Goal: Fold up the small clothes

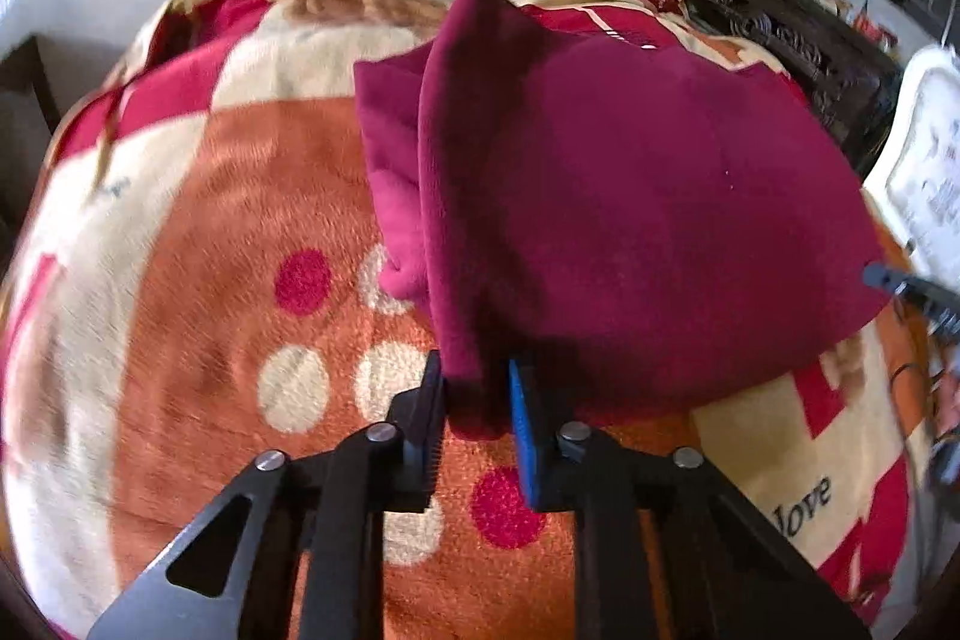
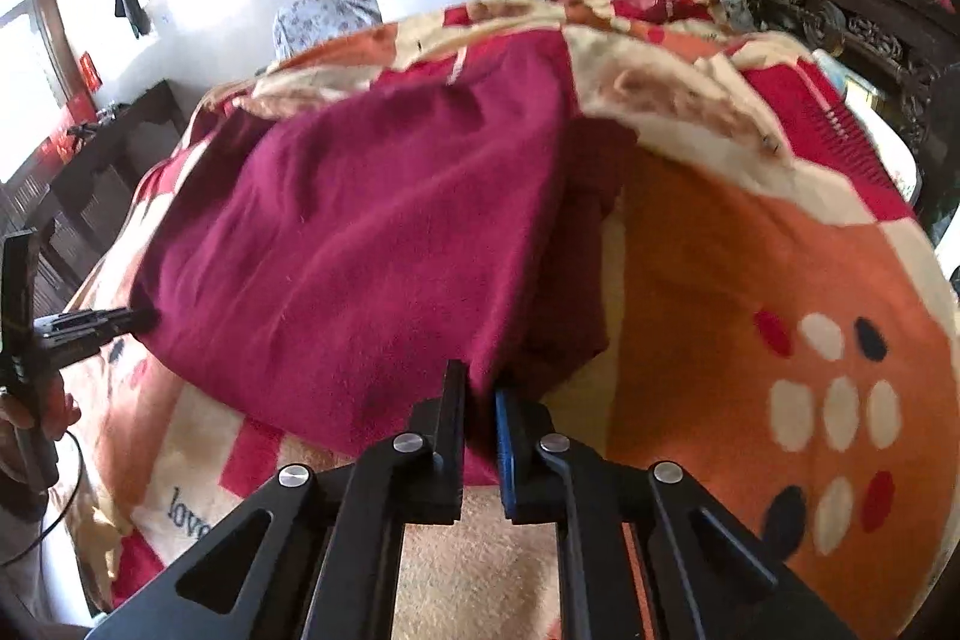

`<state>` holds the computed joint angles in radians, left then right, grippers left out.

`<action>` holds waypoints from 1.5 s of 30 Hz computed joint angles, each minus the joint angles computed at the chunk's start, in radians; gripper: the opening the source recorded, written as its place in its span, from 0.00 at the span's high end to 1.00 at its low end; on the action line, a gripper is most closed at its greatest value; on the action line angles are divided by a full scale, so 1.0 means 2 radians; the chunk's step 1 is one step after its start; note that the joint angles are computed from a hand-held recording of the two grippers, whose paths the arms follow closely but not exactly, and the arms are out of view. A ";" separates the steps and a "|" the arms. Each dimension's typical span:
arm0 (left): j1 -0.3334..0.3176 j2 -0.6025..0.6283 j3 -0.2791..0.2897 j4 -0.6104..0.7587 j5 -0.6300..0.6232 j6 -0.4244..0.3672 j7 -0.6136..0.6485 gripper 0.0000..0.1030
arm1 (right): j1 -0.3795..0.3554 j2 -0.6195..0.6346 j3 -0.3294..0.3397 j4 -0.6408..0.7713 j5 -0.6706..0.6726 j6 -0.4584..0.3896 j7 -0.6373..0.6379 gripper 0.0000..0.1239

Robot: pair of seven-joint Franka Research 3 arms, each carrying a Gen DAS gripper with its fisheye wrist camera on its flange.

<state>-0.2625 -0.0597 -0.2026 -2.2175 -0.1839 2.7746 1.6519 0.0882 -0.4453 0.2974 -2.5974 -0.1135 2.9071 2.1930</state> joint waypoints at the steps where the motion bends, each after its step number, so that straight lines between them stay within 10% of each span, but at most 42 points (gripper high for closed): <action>1: 0.000 -0.003 -0.001 -0.001 0.005 -0.002 0.000 0.84 | -0.001 -0.008 -0.001 -0.002 -0.001 -0.001 0.000 0.94; 10: -0.003 -0.013 0.016 -0.026 -0.055 0.004 0.031 0.86 | -0.014 0.014 0.019 0.015 -0.042 -0.052 0.022 0.93; 19: 0.015 -0.043 0.004 -0.030 0.061 0.021 -0.055 0.82 | -0.031 -0.036 0.016 0.026 -0.093 -0.066 0.084 0.85; 26: 0.017 0.009 -0.003 0.041 0.116 0.032 -0.140 0.41 | -0.031 0.093 0.004 0.128 -0.100 -0.018 0.070 0.78; 37: -0.009 0.181 0.010 0.254 0.256 -0.056 -0.290 0.41 | -0.007 0.230 -0.048 0.270 -0.251 -0.077 0.182 0.60; 41: 0.003 0.216 0.009 0.284 0.239 -0.069 -0.305 0.18 | 0.008 0.261 -0.077 0.285 -0.212 -0.069 0.144 0.55; 45: 0.024 0.199 -0.005 0.248 0.203 -0.037 -0.297 0.17 | 0.037 0.258 -0.100 0.296 -0.223 -0.094 0.147 0.54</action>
<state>-0.2143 0.3393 -0.2127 -1.7222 0.2231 2.7013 1.0572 0.1614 0.0714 0.0964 -2.0059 -0.5595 2.7193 2.4860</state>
